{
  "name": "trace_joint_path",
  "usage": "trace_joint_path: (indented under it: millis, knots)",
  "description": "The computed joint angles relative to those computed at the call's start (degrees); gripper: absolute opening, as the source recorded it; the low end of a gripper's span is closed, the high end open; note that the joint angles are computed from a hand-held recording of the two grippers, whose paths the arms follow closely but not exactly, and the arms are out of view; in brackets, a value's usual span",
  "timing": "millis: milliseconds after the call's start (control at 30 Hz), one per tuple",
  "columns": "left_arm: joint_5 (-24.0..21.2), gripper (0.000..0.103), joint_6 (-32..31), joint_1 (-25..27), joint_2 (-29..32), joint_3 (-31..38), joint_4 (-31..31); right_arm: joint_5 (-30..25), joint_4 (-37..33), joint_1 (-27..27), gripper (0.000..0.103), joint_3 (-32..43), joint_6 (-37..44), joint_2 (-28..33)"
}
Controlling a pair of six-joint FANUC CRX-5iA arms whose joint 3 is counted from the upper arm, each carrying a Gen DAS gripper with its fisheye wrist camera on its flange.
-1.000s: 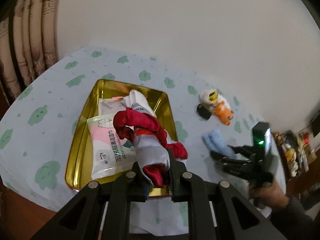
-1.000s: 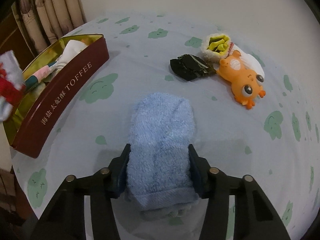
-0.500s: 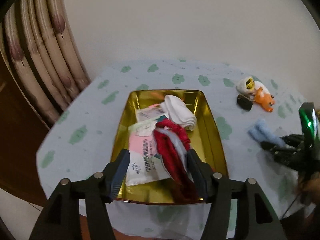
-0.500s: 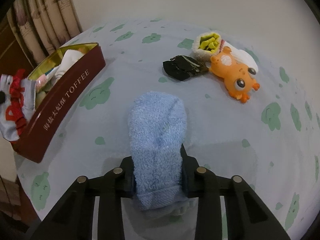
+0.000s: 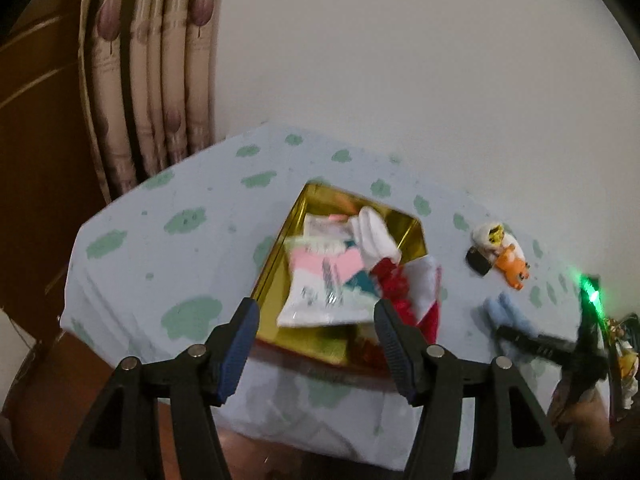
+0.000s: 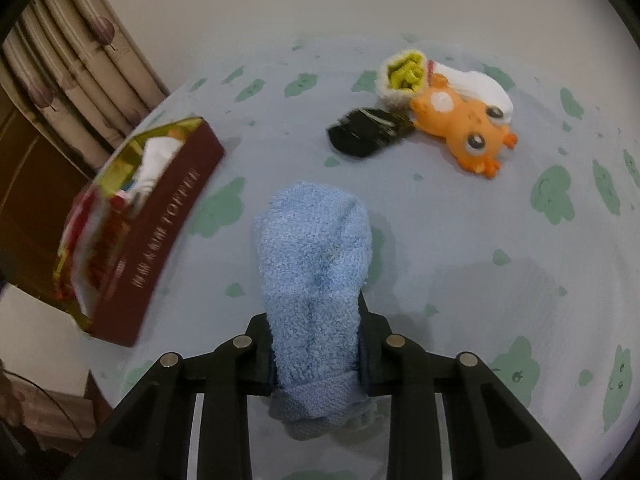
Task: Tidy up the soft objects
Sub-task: 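Carry the blue folded sock into the gold tin and open the right tool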
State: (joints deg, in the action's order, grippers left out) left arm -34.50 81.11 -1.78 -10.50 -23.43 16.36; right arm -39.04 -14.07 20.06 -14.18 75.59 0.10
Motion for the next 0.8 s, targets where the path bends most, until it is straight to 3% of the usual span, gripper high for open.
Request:
trace_joint_path:
  millis: [100, 267, 367, 500, 633, 800]
  knots:
    - [-2.67, 0.061, 6.18, -1.43, 0.81, 2.05, -7.91, 0.24, 0.41, 1.23, 0.026, 0.99, -0.30, -1.37]
    - [-2.15, 0.061, 6.40, -1.63, 0.37, 0.46, -7.95, -1.87, -3.40, 2.87, 0.026, 7.82, 3.44, -1.37]
    - [-1.81, 0.061, 5.12, -1.02, 0.15, -0.59, -5.98, -5.21, -7.88, 3.90, 0.026, 15.42, 6.87, 2.59]
    - [-1.57, 0.061, 3.22, -0.07, 0.13, -1.64, -3.50, -9.55, -8.85, 7.02, 0.026, 25.47, 7.82, 10.35]
    - [-2.55, 0.061, 4.52, -0.59, 0.99, -0.19, -6.39, -13.27, -5.60, 10.03, 0.026, 33.83, 3.87, 18.71]
    - [-4.47, 0.061, 7.52, -1.45, 2.31, 2.18, -11.36, -16.34, -3.12, 11.64, 0.026, 38.74, 0.34, 23.84]
